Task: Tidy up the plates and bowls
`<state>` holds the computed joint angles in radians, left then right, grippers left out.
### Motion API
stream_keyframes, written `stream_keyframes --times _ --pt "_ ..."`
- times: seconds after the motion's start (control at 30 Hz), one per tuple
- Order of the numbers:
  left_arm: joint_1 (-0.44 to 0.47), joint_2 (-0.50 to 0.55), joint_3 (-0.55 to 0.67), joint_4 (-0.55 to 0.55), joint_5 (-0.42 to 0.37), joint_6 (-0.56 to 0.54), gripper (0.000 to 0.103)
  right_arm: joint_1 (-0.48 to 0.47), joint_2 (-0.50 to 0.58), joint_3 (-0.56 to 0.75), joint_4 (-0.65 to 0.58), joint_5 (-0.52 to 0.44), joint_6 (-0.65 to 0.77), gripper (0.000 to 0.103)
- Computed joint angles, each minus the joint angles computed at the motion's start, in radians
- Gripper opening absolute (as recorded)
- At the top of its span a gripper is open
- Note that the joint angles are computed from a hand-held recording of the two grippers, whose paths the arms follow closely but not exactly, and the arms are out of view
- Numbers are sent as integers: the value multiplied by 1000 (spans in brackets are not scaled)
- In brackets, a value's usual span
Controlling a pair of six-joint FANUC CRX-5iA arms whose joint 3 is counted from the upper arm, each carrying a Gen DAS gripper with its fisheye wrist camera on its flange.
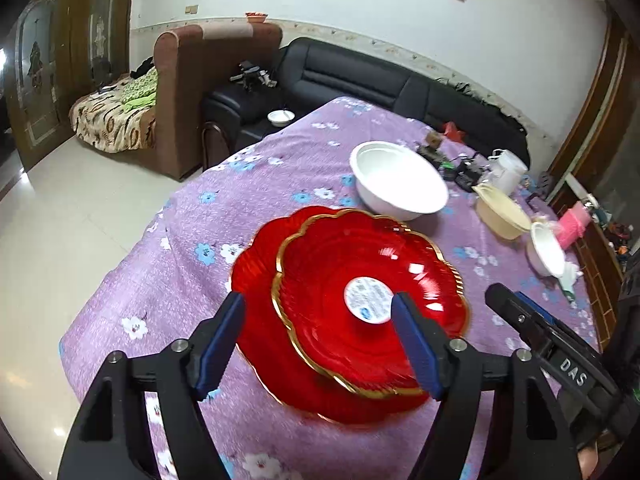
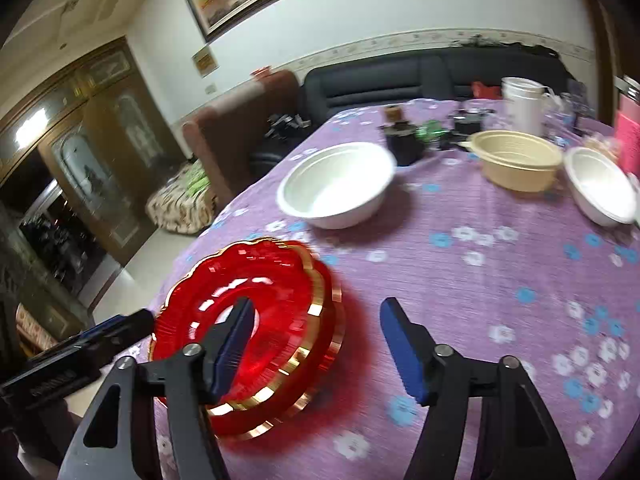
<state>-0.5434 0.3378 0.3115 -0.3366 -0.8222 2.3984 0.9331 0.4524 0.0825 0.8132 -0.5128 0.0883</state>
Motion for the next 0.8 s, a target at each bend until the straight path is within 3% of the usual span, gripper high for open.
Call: stream_keyframes --times 0.07,0.3,0.37,0.5,0.57,0.63,0.7,0.8 --pt "-11 -14 -13 2 14 -3 76 0 -36 -43 -4 -45 -21 78" --pt "-67 -8 -8 31 51 -64 79 -36 -103 -132 -167 -328 38 79" --pt "-83 15 13 56 54 -98 79 -61 -126 -184 -175 -337 -5 79" --pt "-110 56 55 87 37 -150 79 -82 -149 -271 -39 -350 -143 82" --pt "-121 70 69 97 33 -167 79 -99 -155 -297 -18 -300 -162 102" --pt "-130 79 80 100 27 -174 79 -102 -138 -267 -47 -305 -96 102" --pt "-132 89 87 116 25 -188 79 -82 -86 -186 -90 -409 11 102" --pt "-133 102 95 135 26 -218 79 -81 -93 -194 -88 -397 3 102"
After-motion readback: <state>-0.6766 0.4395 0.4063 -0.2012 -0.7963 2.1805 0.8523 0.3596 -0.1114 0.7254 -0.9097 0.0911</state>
